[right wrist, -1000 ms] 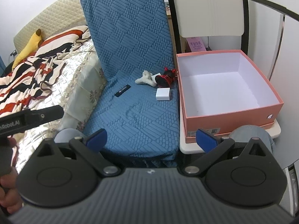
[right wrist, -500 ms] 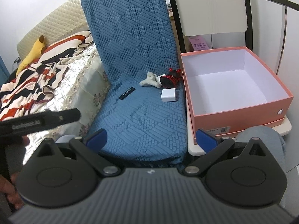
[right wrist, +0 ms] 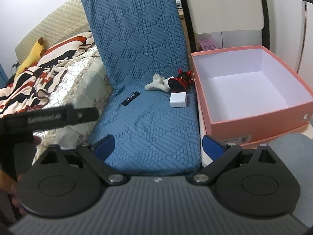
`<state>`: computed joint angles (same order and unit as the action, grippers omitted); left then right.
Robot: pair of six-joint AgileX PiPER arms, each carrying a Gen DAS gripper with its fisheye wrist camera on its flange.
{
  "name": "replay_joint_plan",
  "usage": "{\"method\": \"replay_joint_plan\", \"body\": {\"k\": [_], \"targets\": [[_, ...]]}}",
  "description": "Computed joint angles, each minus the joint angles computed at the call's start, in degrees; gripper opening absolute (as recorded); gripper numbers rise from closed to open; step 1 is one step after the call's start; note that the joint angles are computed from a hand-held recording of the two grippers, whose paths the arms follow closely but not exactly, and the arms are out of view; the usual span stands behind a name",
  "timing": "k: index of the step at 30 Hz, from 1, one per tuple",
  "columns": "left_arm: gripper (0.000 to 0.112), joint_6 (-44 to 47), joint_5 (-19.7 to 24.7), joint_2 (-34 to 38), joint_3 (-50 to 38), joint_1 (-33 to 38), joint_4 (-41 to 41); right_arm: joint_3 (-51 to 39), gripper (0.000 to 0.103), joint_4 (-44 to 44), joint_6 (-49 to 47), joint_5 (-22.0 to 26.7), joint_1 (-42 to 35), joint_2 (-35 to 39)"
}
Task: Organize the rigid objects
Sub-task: 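Grasp the black USB stick with the left gripper while the right gripper grasps the white charger cube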
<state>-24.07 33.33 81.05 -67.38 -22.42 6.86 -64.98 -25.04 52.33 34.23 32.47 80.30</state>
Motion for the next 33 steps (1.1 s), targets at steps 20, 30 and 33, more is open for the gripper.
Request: {"method": "replay_joint_plan", "body": {"k": [20, 30, 33], "targets": [[0.102, 5.16, -2.09, 34.16, -27.61, 4.48, -0.76, -8.74, 0.075, -18.08, 8.33, -15.69, -4.73, 22.85], [0.102, 9.63, 1.82, 49.71, -44.3, 7.36, -2.48, -15.16, 0.074, -32.91, 17.86, -15.56, -5.76, 34.22], [0.102, 10.99, 5.55, 54.53, -52.23, 8.39, -3.07, -18.99, 0.074, -31.31, 15.13, -13.76, -5.91, 37.74]]}}
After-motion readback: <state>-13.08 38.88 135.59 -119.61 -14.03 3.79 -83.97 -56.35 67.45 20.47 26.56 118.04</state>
